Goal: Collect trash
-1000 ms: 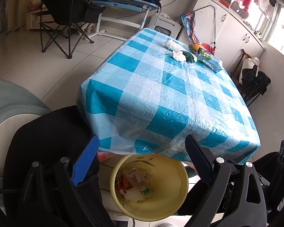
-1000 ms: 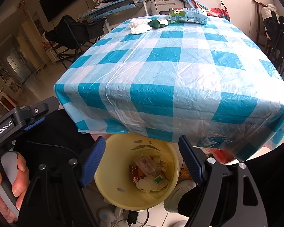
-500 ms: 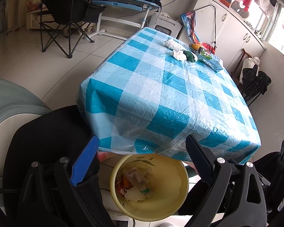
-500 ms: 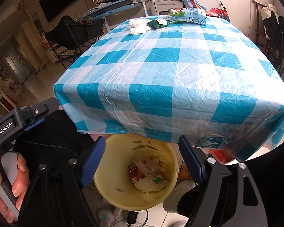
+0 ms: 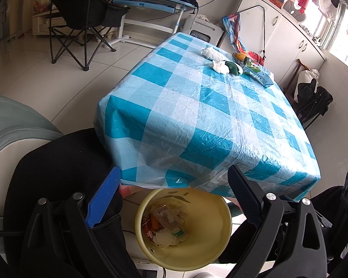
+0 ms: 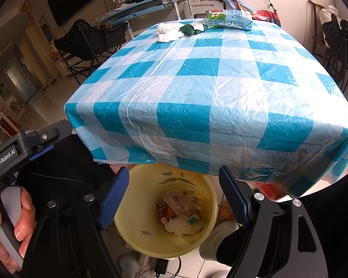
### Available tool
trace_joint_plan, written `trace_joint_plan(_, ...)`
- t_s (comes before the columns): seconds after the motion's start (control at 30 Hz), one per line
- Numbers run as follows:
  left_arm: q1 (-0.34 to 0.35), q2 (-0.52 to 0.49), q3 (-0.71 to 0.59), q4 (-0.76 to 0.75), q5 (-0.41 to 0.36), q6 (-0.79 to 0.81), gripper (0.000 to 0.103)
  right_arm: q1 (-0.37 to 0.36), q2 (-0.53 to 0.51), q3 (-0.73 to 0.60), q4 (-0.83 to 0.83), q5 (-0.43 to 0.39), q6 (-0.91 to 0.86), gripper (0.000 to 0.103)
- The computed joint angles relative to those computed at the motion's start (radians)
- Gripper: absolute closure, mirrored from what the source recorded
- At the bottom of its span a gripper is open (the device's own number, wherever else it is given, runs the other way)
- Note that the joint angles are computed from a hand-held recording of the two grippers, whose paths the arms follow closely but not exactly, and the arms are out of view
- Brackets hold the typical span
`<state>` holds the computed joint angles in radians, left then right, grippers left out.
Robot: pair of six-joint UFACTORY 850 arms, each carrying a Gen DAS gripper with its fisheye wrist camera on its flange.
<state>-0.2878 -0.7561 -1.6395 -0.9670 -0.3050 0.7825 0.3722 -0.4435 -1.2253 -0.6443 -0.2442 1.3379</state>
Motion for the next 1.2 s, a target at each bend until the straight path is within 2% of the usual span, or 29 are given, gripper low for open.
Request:
trace_joint_plan(0.27, 0.001, -0.001, -0.001, 0.005, -0.001, -0.005, 0.013, -0.002, 0.003, 0.005, -0.021, 0.001, 0.021, 0.024)
trace_joint_plan(0.5, 0.000, -0.001, -0.001, 0.001, 0.000, -0.002, 0.012, -0.014, 0.017, 0.028, -0.113, 0.011, 0.152, 0.024)
trace_joint_plan(0.73, 0.000, -0.001, -0.003, 0.008, -0.001, -0.009, 0.013, -0.013, 0.019, 0.025, -0.128, 0.004, 0.172, 0.024)
trace_joint_plan(0.97, 0.001, 0.004, 0.014, 0.006, 0.008, 0.001, 0.012, -0.063, 0.013, -0.002, -0.211, -0.002, 0.251, 0.024)
trace_joint_plan(1.0, 0.001, 0.004, 0.016, 0.007, 0.010, 0.001, 0.012, -0.078, 0.017, -0.003, -0.197, 0.037, 0.236, 0.016)
trace_joint_plan(1.03, 0.001, 0.004, 0.017, 0.008, 0.012, 0.001, 0.012, -0.086, 0.014, -0.014, -0.216, 0.034, 0.235, 0.014)
trace_joint_plan(1.1, -0.002, 0.003, 0.015, 0.026, 0.016, -0.015, 0.012, -0.096, -0.009, -0.062, -0.157, -0.014, 0.111, 0.014)
trace_joint_plan(1.2, -0.007, 0.003, 0.014, 0.046, 0.023, -0.021, 0.012, -0.126, -0.016, -0.091, -0.106, 0.003, 0.041, 0.014)
